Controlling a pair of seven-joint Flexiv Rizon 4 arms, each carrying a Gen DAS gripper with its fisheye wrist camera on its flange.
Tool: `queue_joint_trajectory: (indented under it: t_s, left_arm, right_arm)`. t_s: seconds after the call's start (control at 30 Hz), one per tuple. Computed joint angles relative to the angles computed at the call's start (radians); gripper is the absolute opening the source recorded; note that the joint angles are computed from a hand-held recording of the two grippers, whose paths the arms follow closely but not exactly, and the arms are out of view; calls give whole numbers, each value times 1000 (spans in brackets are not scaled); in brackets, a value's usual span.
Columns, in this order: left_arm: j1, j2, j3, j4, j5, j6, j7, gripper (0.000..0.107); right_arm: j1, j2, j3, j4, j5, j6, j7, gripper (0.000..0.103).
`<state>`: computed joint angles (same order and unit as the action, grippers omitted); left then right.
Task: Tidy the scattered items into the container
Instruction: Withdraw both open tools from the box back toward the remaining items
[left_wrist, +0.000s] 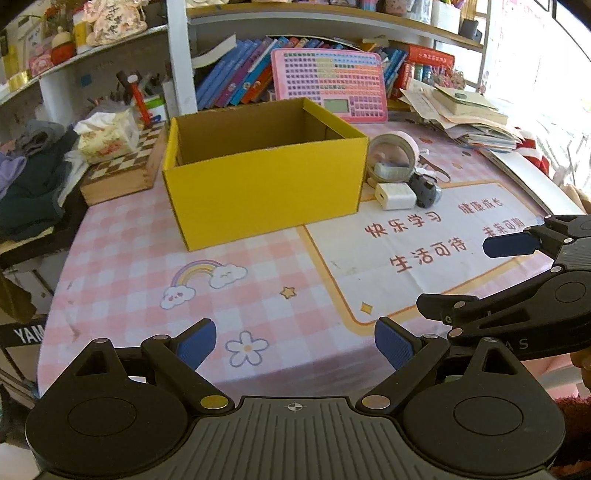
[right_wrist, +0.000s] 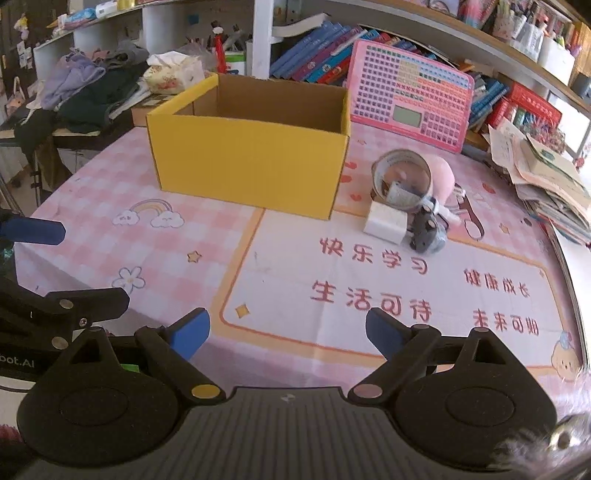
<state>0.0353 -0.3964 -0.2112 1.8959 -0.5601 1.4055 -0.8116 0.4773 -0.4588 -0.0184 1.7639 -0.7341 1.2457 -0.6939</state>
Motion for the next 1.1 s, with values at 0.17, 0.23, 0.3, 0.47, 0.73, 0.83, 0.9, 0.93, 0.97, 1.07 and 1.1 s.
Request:
queue_joint_trajectory:
  t_s: [0.17,0.23,0.3,0.47,0.73,0.83,0.9,0.93,0.97,1.07,1.1]
  left_arm:
    - [-2,-6,-6,-10,-4,-36,8,95]
    - [-7,-12,-5,-18,-6,-48,9,95]
    - [-12,-17,-5,-26,-7,-61,9,95]
    - [-35,-38,1,-61,9,-91,11,95]
    - [-76,-86,3,-146,63,-116,15,95]
    - [-91,-105,5,-179,83,-132,7,95]
    - [-100,-117,6,-198,93,-143,-1,95]
    - [-105,-124,7,-208,99,-148,-6,95]
    - [-111,-130,10,-218,105,-151,-12,95]
    - [-133,-153,25,-257,130,-165,-46,95]
    - [-139,-160,29,-269,138,-168,-59,95]
  right_arm:
    - [-6,14,9,15,17,-31,6,92]
    - [-9,21,11,22,18,-43,9,92]
    - [-14,28,14,29,20,-53,13,93]
    - [-26,45,9,54,7,-64,44,93]
    - [-62,64,-15,90,-43,-24,125,93]
    - [-82,62,-15,89,-41,-15,127,93]
    - [-98,58,-10,85,-25,-14,114,93]
    - [-104,55,-8,83,-16,-11,107,93]
    - [-112,52,-5,80,-5,-9,95,93]
    - [-136,36,11,57,45,-17,39,93]
    - [-141,30,15,48,62,-19,19,93]
